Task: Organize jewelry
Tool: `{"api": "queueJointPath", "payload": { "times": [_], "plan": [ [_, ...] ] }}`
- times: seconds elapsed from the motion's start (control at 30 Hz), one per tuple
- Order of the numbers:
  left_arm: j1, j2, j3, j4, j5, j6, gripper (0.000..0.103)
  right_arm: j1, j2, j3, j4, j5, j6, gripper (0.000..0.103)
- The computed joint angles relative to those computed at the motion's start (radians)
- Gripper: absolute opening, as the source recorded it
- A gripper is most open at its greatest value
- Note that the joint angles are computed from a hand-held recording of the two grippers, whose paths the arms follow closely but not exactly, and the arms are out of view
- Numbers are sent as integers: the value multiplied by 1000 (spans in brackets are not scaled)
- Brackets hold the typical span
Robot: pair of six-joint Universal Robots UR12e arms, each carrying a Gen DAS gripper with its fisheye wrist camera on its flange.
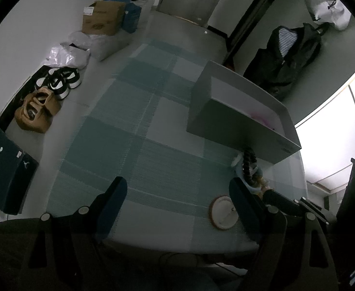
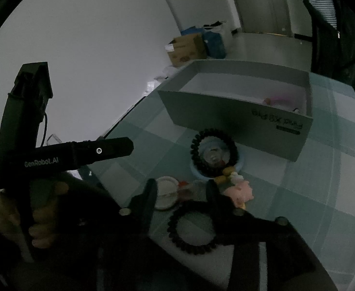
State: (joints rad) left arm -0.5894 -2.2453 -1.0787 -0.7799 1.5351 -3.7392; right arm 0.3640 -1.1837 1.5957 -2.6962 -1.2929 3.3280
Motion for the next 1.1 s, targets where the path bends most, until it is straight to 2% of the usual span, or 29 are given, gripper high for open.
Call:
{"api": "queueJointPath", "payload": {
  "times": [0.27, 0.37, 0.43, 0.6, 0.73, 0.87, 1.0, 1.1],
  "plan": [
    [2, -2, 2, -4, -3, 0, 83, 9, 16, -28, 59, -35, -26, 40],
    [3, -2, 4, -7, -6, -3, 83, 15, 18, -35, 72, -72, -35, 29],
    [3, -4, 8, -15, -8, -5, 83, 15, 20, -37, 77, -89, -32, 15],
    [1, -10, 18, -35, -20, 20, 83, 0, 14, -25, 57, -67, 8, 13],
    [-4, -13, 23, -39, -51, 90, 83, -17, 4, -6, -3, -21, 59, 13],
    [-12, -28, 51, -79, -101, 176, 83, -40, -9, 19, -68, 28, 127, 13],
    [-30, -31, 63, -80, -45, 252, 83, -56, -20, 39, -111, 44, 178, 13],
    [-41, -39, 80, -118, -6, 290, 83, -60, -26, 47, -136, 41, 198, 13]
  ]
}}
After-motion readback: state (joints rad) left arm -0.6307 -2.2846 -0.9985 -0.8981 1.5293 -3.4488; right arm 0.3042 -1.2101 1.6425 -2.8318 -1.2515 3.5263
